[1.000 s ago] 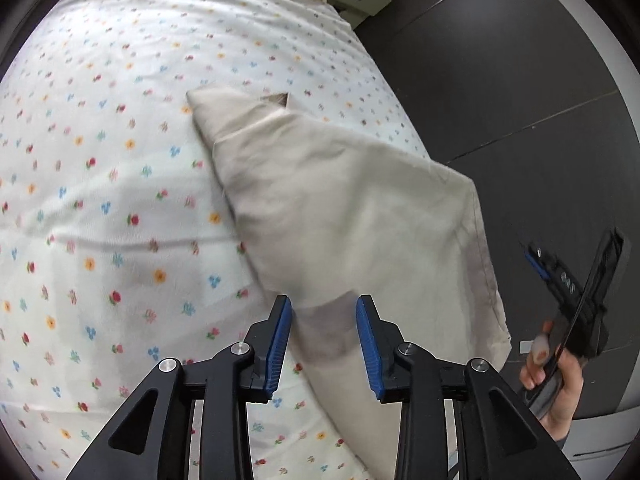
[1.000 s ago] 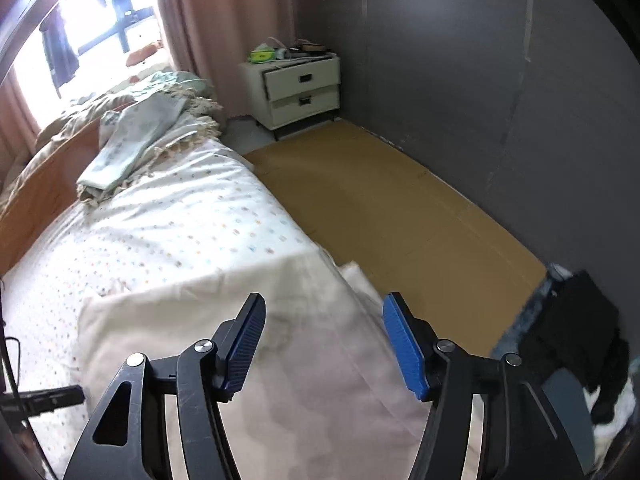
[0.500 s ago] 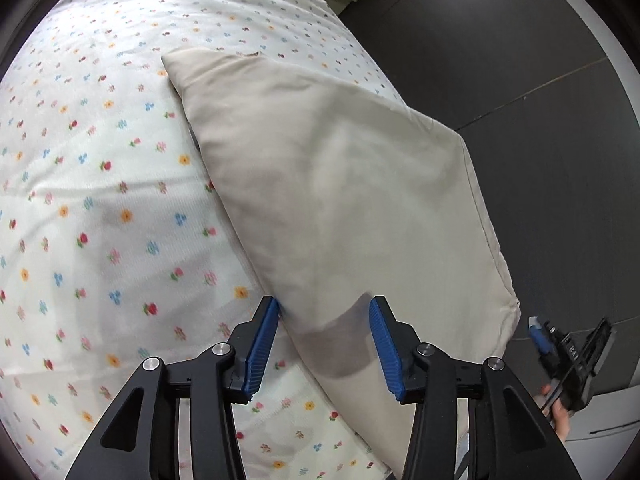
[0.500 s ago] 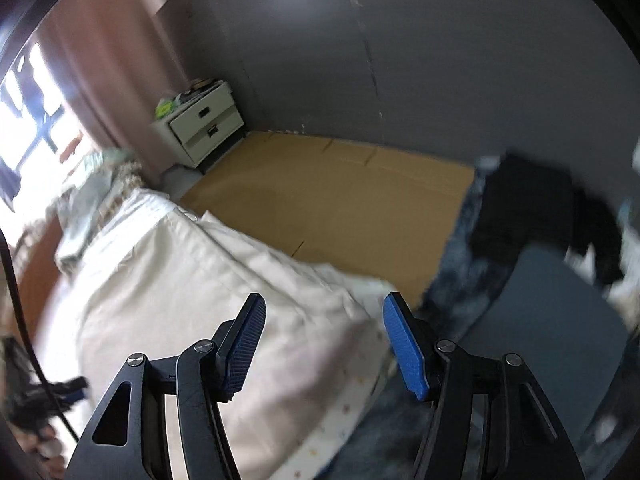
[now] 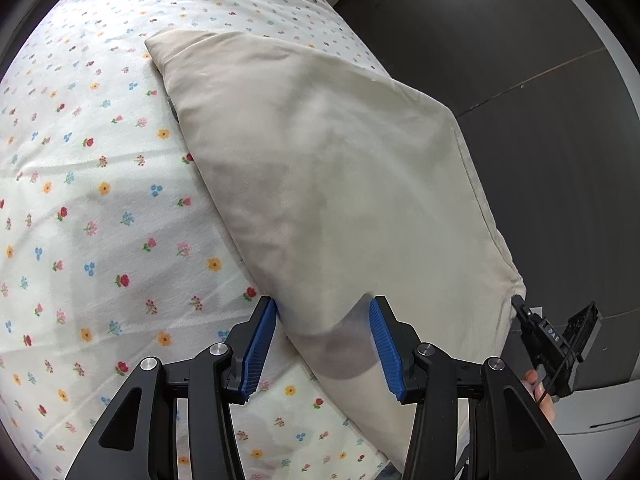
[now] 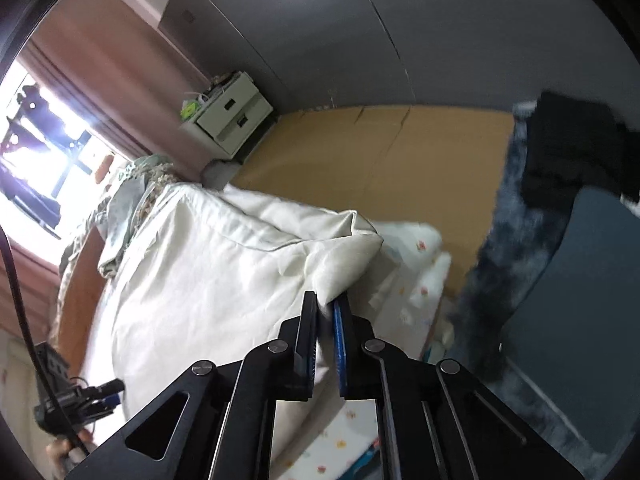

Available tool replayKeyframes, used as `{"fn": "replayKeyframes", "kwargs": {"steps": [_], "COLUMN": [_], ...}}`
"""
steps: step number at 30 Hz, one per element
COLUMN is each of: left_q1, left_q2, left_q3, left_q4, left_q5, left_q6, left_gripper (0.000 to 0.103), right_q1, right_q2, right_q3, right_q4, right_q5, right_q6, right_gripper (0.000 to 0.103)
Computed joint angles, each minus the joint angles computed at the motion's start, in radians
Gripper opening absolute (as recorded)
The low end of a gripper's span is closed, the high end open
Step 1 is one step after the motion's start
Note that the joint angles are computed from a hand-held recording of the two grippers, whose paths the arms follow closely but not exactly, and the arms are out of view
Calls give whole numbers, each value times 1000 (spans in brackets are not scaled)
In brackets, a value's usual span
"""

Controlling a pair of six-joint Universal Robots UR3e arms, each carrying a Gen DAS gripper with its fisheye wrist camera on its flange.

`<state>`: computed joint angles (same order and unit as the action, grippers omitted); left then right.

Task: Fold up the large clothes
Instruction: 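Open both tools and press the folded jacket flat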

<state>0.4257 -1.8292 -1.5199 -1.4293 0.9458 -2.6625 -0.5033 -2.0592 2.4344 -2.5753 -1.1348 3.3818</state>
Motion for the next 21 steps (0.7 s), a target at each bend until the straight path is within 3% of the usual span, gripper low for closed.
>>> {"fn": "replayKeyframes", "kwargs": {"steps": [5, 7, 9, 10, 13, 17, 18, 21], "left_q1": [4, 11, 15, 12, 19, 20, 21, 31], "left_q2": [2, -2, -14, -27, -43, -60, -71, -91], "left_q3": [5, 2, 8, 17, 29, 56, 68, 90], "left_q4": [-15, -12, 2, 8, -4, -23, -26, -8], "left_q5": [-2, -5, -6, -7, -15, -22, -26, -40], "left_q6": [13, 18, 14, 6, 14, 42, 42, 24], "left_gripper": [49, 50, 50, 50, 50, 50, 50, 50], "right_q1": [31, 4, -49, -90, -127, -110, -120, -84], "right_q2": [65, 33, -37, -81, -74, 81, 107, 149], "right_q3": [-14, 8, 54, 89, 136, 171, 193, 165], "right_q4": [-28, 9, 43, 58, 42, -119, -180, -237], "right_q5": [-71, -58, -2, 51, 140, 207, 232, 186], "right_q6": [99, 117, 104, 90, 103, 132, 141, 171], "right_gripper": [9, 39, 59, 62, 63, 59, 40, 23]}}
